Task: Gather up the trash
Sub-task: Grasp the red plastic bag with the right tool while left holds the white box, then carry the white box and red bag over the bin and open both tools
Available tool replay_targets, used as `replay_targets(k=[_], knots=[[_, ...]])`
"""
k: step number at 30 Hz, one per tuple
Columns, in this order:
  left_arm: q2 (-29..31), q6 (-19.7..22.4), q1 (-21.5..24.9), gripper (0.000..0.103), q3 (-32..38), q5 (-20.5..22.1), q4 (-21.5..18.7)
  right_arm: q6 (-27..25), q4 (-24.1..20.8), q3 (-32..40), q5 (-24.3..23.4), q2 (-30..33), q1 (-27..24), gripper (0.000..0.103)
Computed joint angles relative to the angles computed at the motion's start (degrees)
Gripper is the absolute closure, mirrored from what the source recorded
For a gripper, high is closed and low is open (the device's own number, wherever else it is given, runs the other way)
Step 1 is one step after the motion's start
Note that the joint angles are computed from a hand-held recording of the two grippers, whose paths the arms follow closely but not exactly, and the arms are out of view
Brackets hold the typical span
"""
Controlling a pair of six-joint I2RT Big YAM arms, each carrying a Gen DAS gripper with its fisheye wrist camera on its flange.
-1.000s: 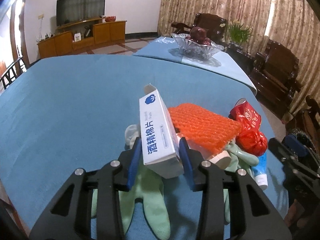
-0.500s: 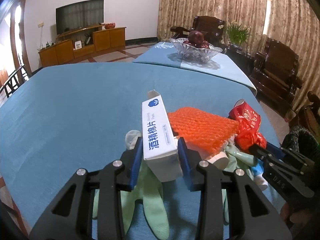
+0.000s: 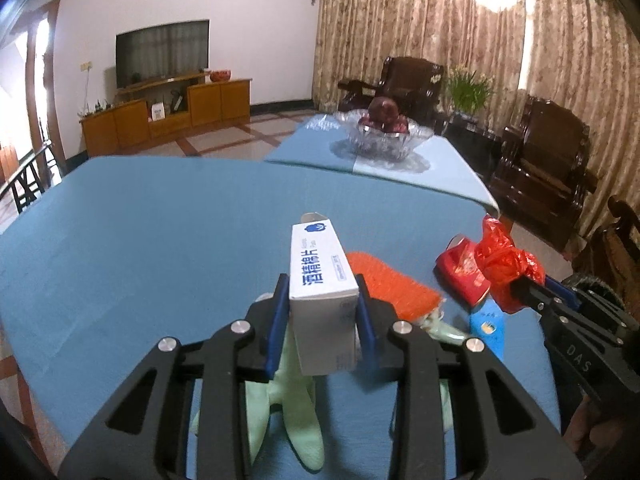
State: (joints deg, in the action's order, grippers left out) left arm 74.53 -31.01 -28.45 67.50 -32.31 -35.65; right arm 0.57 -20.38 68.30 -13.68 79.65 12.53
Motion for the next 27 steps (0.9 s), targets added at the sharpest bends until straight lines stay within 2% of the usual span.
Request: replay_targets(k=[11,18,27], knots=[[0.89,1.20,-5.21,0.073,4.76,-2.22,-0.59,0.02,-0.70,-1.07,-0.51,-5.69,-3.50,0.078],[2.65,1.62,-8.26,0.073,7.01,-2.24,0.42,-0.44,-1.63,-2.19,-1.29,-9.03,-7.20,0.078],[8.86,3.33,-12.74,0.073,12.94,1.17,2.69,-1.37,-3.55,-3.77,-2.31,-12.49,-15.16,0.078]])
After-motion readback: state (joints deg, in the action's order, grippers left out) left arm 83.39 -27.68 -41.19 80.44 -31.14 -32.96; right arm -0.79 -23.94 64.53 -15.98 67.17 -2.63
